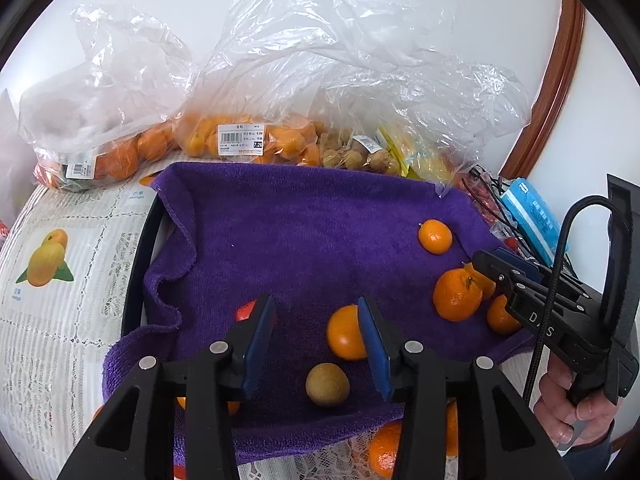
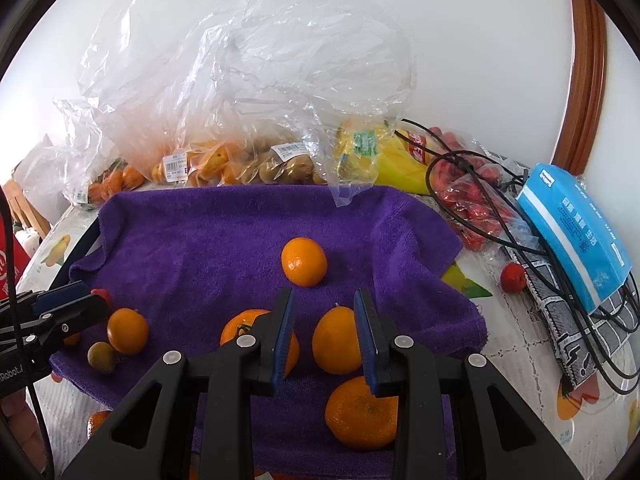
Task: Organize fruits
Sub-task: 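Lower both oranges onto the towel and open both tools to release, then grasp a large orange beside the towel with the right tool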
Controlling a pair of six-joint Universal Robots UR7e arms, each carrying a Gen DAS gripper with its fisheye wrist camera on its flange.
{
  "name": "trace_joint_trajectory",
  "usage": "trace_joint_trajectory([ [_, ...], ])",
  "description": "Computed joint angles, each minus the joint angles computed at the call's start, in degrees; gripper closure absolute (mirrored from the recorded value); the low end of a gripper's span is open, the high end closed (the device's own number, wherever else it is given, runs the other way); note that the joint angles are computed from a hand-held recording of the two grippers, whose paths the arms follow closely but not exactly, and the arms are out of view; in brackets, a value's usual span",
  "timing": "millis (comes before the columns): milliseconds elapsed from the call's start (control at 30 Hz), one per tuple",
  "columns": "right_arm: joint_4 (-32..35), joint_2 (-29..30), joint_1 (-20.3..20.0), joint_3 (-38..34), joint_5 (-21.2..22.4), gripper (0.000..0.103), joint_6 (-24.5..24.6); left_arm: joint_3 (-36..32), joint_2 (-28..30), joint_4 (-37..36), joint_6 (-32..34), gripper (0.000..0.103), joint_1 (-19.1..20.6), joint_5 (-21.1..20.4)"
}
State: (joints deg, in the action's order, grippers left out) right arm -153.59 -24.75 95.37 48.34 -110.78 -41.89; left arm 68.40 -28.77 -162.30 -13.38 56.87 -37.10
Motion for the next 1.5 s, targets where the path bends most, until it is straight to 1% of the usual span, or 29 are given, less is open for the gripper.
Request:
trace_joint_trajectory([
  [67, 0.16, -0.48, 0.15, 0.19, 0.15, 0.072, 1.86, -0.07, 0.0, -0.41, 0.02, 0.062, -0.19, 0.21],
  [133, 2.49, -1.31, 0.24, 0.23, 1.58, 0.071, 3.45, 0.11, -0.16, -0.67, 0.14, 0.062, -0.57, 0.81],
  [167, 2.39, -2.04, 0.44, 1.05, 2.35, 0.071, 3.58, 0.13, -0.2, -0.9, 0.47, 0.062, -0.81, 1.28],
  [200, 0.88, -2.59, 0.59, 2.13, 2.89, 0.07, 3.19, 0.31, -0.29, -1.77, 1.1, 0.062, -1.08, 1.74],
  [233, -0.8, -3.1, 0.76, 3.21, 3.36, 0.064, 2.65, 0.64, -0.4, -3.29, 1.84, 0.062, -1.47, 2.4],
  [300, -2.93, -4.04, 1.21, 4.95, 4.15, 0.06, 2.36, 1.22, -0.89, -4.66, 2.14, 0.062, -1.93, 2.44],
  [367, -2.78, -4.86, 1.56, 5.87, 4.32, 0.06, 3.37, 2.16, -1.63, -5.16, 1.58, 0.062, -2.2, 2.09],
  [467, -3.19, -6.87, 2.14, 8.44, 3.89, 0.059, 4.25, 4.89, -3.79, -3.09, -2.86, 0.062, -2.88, 2.34],
  [533, -4.46, -8.48, 2.44, 10.93, 3.44, 0.056, 3.82, 7.13, -5.17, -3.02, -3.89, 0.062, -3.37, 2.2],
  [667, -6.64, -11.74, 2.95, 16.73, 2.2, 0.055, 2.62, 11.42, -7.3, -2.83, -4.75, 0.062, -5.07, 6.04],
  [733, -7.1, -13.0, 3.14, 19.2, 1.64, 0.053, 2.6, 13.03, -8.69, -0.33, -6.76, 0.062, -5.72, 7.1],
  [867, -8.59, -15.47, 3.56, 24.47, 0.18, 0.052, 2.59, 17.1, -11.15, -0.62, -8.58, 0.06, -7.17, 9.56],
  [967, -8.8, -17.08, 3.63, 27.75, -0.04, 0.051, 3.52, 20.6, -13.31, -0.58, -10.83, 0.057, -7.9, 10.74],
  [1067, -9.07, -18.29, 3.26, 30.93, 0.0, 0.051, 3.97, 23.62, -15.39, 1.48, -14.91, 0.057, -8.13, 11.22],
  [1167, -7.53, -18.82, 2.79, 33.07, -0.15, 0.051, 4.81, 26.4, -17.27, 3.02, -18.85, 0.057, -8.09, 10.95],
  [1267, -9.31, -18.24, 2.64, 34.32, -1.61, 0.051, 4.4, 28.33, -18.51, 4.41, -21.06, 0.057, -8.29, 11.45],
  [1367, -9.42, -17.51, 2.34, 34.02, -2.05, 0.051, 4.22, 29.8, -19.29, 4.35, -21.71, 0.057, -8.48, 11.67],
  [1500, -7.96, -16.71, 1.83, 32.76, -1.37, 0.051, 6.09, 30.58, -19.35, 3.15, -21.6, 0.056, -8.15, 11.12],
])
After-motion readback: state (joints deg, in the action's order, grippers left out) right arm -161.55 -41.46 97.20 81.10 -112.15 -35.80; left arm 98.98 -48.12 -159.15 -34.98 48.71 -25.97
